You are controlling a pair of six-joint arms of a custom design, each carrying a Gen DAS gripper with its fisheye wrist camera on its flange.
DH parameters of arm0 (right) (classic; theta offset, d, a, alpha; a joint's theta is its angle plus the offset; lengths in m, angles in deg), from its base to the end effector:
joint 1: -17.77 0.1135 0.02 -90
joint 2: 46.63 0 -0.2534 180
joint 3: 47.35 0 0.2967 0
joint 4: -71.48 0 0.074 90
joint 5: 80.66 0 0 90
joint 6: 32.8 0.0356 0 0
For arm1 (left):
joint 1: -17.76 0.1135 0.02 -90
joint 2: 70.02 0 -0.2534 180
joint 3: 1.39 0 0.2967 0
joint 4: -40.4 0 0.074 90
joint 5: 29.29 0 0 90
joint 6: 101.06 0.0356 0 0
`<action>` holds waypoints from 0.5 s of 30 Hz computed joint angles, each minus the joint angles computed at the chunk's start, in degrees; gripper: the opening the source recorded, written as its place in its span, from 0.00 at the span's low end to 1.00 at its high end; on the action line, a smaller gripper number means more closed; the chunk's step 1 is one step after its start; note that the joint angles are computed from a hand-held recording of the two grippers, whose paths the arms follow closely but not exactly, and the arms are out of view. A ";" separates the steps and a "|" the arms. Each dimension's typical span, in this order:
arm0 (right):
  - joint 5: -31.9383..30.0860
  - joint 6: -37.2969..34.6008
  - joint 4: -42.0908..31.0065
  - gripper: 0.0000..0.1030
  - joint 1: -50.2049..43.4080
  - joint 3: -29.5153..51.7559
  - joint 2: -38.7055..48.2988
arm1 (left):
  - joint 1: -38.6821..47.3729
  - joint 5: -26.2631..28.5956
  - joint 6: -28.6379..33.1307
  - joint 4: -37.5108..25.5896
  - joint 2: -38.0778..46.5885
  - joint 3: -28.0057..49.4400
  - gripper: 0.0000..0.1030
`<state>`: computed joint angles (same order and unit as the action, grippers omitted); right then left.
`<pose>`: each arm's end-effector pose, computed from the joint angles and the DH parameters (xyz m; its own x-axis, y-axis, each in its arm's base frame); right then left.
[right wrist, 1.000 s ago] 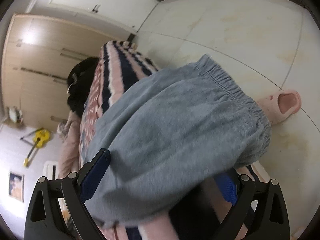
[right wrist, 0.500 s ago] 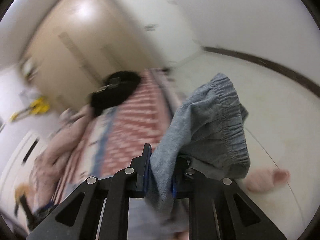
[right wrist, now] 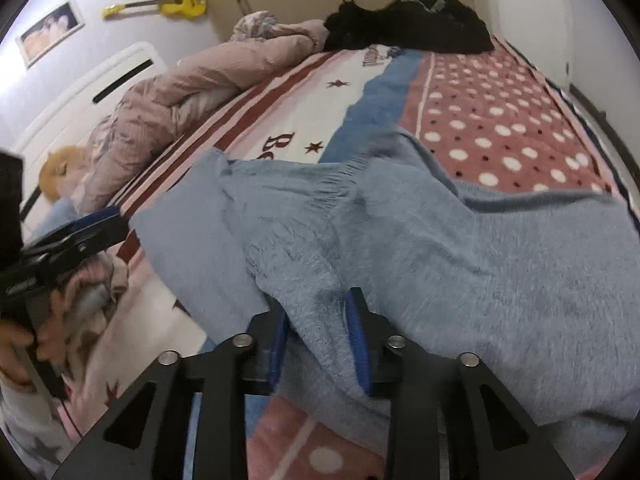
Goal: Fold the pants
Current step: 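Lay the waistband over the pants with the right gripper while the left gripper pinches the waistband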
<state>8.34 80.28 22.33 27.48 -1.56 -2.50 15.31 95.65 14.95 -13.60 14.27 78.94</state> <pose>0.2057 0.0358 0.2177 -0.7391 0.2712 -0.6166 0.1190 0.9536 0.2767 0.3443 -0.0351 0.2577 -0.6126 0.3860 -0.6897 0.6757 0.7085 -0.2037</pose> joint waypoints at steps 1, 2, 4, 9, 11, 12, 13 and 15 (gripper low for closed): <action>-3.31 -0.17 -1.50 0.45 -0.92 -0.18 -3.07 | -0.38 0.60 -0.07 -0.35 0.39 0.03 0.78; -5.10 -0.19 -1.09 0.59 -1.32 0.13 -3.70 | -1.01 1.65 -0.23 -1.21 1.19 0.46 0.78; -4.48 -0.47 -5.45 0.63 -0.36 1.83 -8.40 | -2.28 3.02 -0.97 -2.28 2.43 1.10 0.78; -1.61 -3.33 -15.73 0.71 -6.19 4.48 -18.86 | -9.12 2.20 -6.97 -0.79 5.00 2.09 0.78; -3.23 -6.74 -19.63 0.71 -13.06 3.56 -22.52 | -12.74 0.20 -9.31 1.53 5.59 2.16 0.78; -5.72 -9.02 -20.45 0.71 -17.74 2.78 -23.58 | -14.40 -0.77 -10.15 2.76 5.95 2.16 0.78; -8.51 -10.91 -20.80 0.71 -21.42 2.23 -24.20 | -15.87 -1.90 -10.83 3.75 6.41 2.27 0.78; -17.10 -16.35 -22.57 0.71 -31.93 0.63 -26.77 | -18.57 -4.59 -12.54 5.00 7.85 3.10 0.70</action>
